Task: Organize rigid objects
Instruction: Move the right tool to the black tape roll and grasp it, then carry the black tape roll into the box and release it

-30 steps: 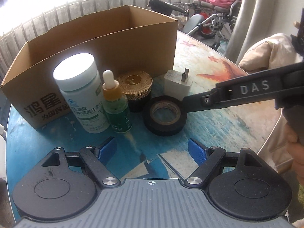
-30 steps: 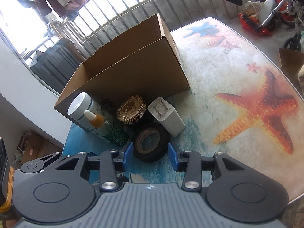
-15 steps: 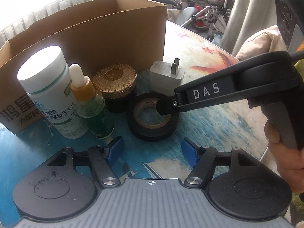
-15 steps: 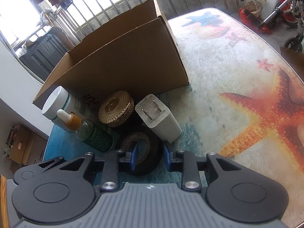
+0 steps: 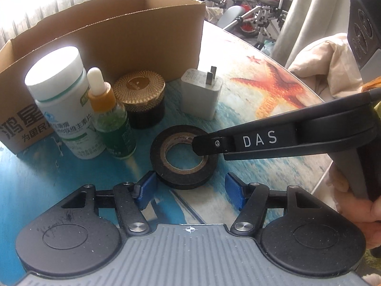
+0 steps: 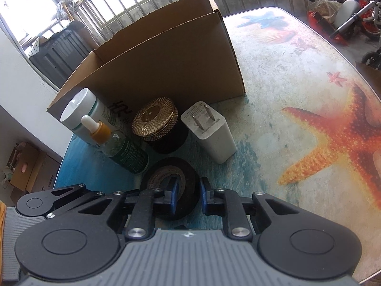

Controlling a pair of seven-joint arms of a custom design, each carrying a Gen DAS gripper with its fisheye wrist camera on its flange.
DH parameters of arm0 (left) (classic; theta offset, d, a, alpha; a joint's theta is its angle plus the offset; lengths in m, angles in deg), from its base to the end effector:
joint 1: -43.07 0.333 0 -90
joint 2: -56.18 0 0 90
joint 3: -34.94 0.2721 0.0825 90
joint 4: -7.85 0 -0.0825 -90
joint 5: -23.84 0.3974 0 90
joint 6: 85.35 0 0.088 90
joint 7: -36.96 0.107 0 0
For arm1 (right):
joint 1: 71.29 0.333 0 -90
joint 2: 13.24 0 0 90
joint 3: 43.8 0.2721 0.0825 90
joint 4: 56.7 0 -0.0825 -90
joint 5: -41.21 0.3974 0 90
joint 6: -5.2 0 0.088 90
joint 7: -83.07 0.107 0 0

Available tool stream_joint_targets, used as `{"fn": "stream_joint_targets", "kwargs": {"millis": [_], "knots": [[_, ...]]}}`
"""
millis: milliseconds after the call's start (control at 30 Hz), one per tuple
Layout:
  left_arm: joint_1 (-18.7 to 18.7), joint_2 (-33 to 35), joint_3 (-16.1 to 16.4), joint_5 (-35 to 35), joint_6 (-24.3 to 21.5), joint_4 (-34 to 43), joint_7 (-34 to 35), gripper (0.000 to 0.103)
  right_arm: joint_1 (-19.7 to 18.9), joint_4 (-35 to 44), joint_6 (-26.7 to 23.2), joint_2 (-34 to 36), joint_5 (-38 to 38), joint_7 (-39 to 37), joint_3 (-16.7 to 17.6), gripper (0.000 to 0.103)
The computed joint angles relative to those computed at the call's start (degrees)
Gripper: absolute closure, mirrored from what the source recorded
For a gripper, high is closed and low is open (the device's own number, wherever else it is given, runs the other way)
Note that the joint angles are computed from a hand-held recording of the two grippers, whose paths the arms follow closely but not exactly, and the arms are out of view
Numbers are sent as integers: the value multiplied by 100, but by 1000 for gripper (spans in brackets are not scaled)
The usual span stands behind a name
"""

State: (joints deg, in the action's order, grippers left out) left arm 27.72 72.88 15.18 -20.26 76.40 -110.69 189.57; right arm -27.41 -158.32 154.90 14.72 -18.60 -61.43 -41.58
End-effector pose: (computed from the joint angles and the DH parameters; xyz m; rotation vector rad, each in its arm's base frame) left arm 0.5233 -0.3206 0.2862 -0.8348 2.7636 -0.9518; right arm 0.4535 0.4960 0.2670 -1.1918 2.1490 -0.3623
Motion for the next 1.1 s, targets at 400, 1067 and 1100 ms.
{"fn": "stream_joint_targets", "kwargs": {"millis": [400,1067,1100], "knots": [[-11,-544,80,-255,-162,-621,167,38,109,-108,113,-113,247,-25,178,82],[-13,-312,-64,-375,333,-507,511,35,75,315,-134,142,870,-1053,193,81],[-13,-293,-71,-405,330,-487,551,37,83,328,-145,149,885,-1089,189,81]]}}
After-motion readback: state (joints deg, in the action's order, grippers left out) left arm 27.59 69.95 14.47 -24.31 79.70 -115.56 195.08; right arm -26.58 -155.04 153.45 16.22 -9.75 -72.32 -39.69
